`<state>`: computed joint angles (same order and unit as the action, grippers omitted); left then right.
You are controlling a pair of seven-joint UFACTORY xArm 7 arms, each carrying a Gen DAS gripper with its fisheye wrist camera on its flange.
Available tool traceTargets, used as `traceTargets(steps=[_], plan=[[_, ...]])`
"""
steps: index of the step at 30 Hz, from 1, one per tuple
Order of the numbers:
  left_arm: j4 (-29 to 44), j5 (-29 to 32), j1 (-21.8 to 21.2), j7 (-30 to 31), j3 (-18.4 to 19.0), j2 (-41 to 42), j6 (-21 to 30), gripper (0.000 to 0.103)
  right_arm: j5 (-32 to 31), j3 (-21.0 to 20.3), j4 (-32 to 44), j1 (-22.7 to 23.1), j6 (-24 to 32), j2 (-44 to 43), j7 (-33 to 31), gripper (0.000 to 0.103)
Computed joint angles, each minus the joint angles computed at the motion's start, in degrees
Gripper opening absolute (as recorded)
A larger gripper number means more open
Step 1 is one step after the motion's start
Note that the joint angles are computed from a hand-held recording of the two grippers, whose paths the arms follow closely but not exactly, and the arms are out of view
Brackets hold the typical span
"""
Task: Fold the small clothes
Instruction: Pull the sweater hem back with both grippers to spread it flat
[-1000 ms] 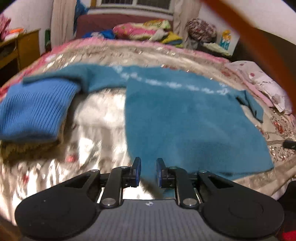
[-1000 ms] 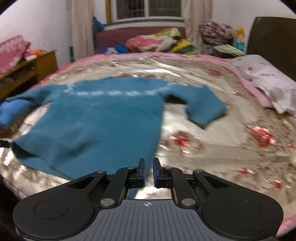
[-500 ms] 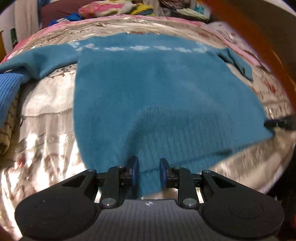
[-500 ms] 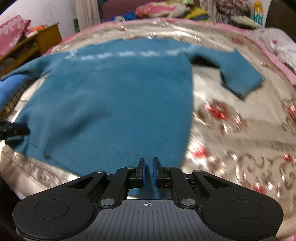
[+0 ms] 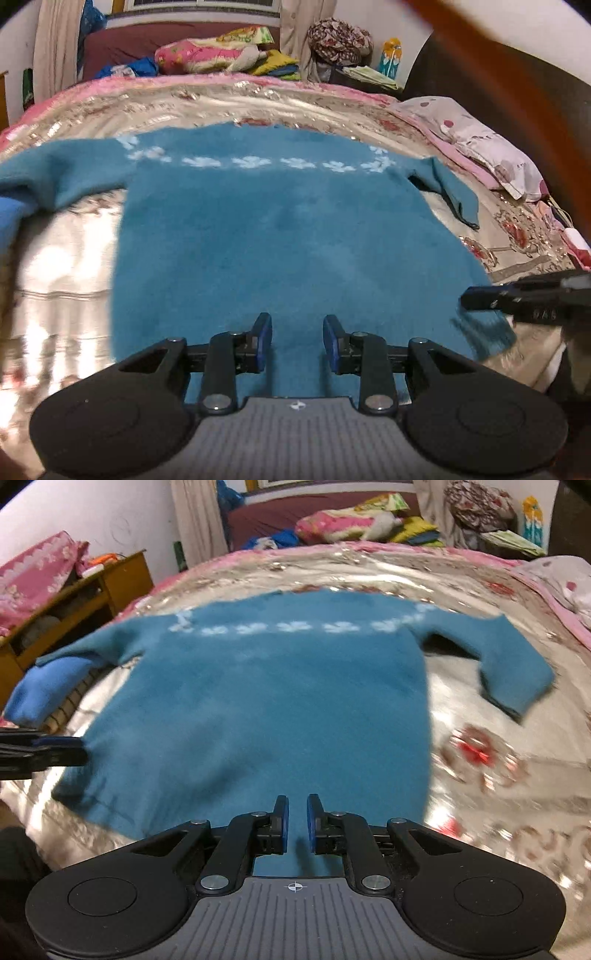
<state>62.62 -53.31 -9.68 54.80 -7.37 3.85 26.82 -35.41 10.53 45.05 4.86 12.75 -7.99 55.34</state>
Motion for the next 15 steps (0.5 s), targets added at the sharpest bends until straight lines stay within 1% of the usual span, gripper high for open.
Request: traceTargets(steps=[1,3,5,6,7,8,9,12,15], plan=[[0.59,1.44,-0.49,-1.36,-0.24,1.19,-0.45,0.036,-0.61,0.16,1.10,-0.24,-1.08,1.74,0.70,0.013],[0.68,5.38,-0.97,-4.26,-0.47,2.37,-1.07,0.036,0.75,-0.75,2.43,0.62,-2.87,4.31,-0.06,0.013],[-0.19,9.74,-0.85,-7.24,-0.30,2.58,-0.05,0.036,-0.53,-1.59,3.36,1.43,-2.85,6.11,0.79,0.013],[-1.15,10.09,-0.57,-6.98,-0.46,2.15,-0.15,0.037,-0.85,-2.12,3.53,1.95,-2.16,6.65,0.89,0.013],[-2.00,9.00,-0.09,-5.21,-0.68,1.41,-0.08,0.038,-0.49,-2.69,3.41,2.47,-2.04,7.06,0.59,0.013],[-2.37,9.72,0.17,-5.16,-0.44,0.74,0.95,0.038,-1.28,-3.44,2.38,2.63,-3.45,6.76,1.25,0.012],[-2.45,10.80,0.24,-6.05,-0.15,0.35,1.70,0.038,-1.08,-3.99,1.30,2.72,-4.81,6.21,0.87,0.012],[-2.27,13.24,0.10,-9.16,0.36,-0.41,2.82,0.038,2.37,-4.27,-0.92,2.90,-4.92,4.26,-2.59,0.012],[-2.18,10.01,-0.33,-7.46,0.01,-0.97,1.67,0.038,4.93,-3.63,-1.85,2.48,-4.49,3.03,-3.93,0.013]])
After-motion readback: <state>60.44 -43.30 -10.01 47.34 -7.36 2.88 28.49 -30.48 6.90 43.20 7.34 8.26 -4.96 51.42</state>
